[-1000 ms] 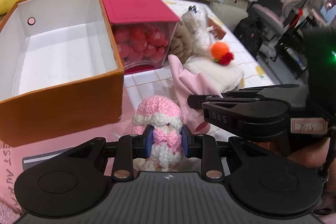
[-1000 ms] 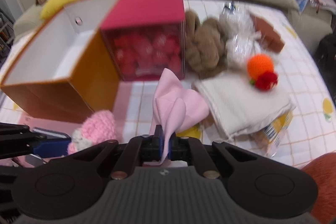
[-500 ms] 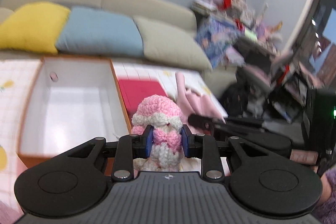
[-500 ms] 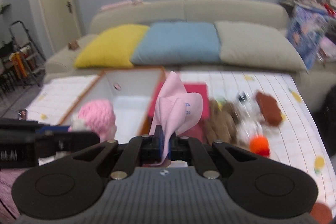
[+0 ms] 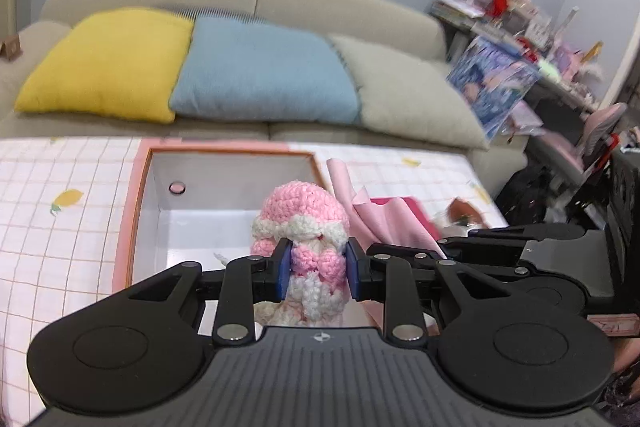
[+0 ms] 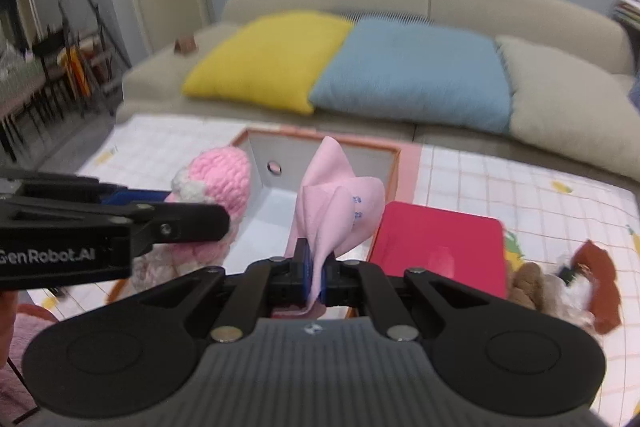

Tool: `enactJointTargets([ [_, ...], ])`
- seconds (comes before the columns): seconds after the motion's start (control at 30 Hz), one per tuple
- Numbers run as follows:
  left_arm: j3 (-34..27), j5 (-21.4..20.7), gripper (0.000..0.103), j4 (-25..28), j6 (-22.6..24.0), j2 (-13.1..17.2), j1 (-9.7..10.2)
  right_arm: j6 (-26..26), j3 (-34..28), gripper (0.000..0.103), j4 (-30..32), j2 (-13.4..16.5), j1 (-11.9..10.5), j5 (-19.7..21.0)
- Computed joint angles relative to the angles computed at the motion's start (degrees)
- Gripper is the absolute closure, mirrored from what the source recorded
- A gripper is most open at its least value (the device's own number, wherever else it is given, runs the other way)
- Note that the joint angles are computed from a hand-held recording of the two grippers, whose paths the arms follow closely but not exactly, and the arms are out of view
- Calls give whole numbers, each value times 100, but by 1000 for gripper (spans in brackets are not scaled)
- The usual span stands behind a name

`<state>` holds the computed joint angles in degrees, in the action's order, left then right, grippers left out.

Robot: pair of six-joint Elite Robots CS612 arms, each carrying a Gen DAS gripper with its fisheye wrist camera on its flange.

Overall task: Organize soft objects
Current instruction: 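Carry the doll with the left gripper while the right gripper carries the cloth over the orange box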

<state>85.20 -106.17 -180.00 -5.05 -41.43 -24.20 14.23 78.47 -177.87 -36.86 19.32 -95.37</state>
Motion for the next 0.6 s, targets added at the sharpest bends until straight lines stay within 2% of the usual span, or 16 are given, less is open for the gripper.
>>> enactJointTargets([
  [0.1, -403, 94, 72, 561, 117, 212, 19, -262, -466, 101, 644, 213, -31, 17],
  [0.17, -708, 61, 72, 946, 201, 374, 45, -657, -813, 101, 1021, 391, -24, -110],
  [0.27, -1070, 152, 72, 1406, 320, 567, 53, -1000, -1228, 101, 1394, 622, -54, -115],
  [0.37, -1384, 223, 72, 1715, 372, 740, 61, -1327, -1608, 101, 1678, 828, -68, -219],
  [0.47, -1660, 299, 72, 1965, 374, 899, 72, -1458, -1986, 102, 1999, 1028, -98, -139],
  [0.6, -1874, 527, 72, 2150, 416, 1039, 49, -1663, -2374, 102, 2374, 1247, -78, -348],
])
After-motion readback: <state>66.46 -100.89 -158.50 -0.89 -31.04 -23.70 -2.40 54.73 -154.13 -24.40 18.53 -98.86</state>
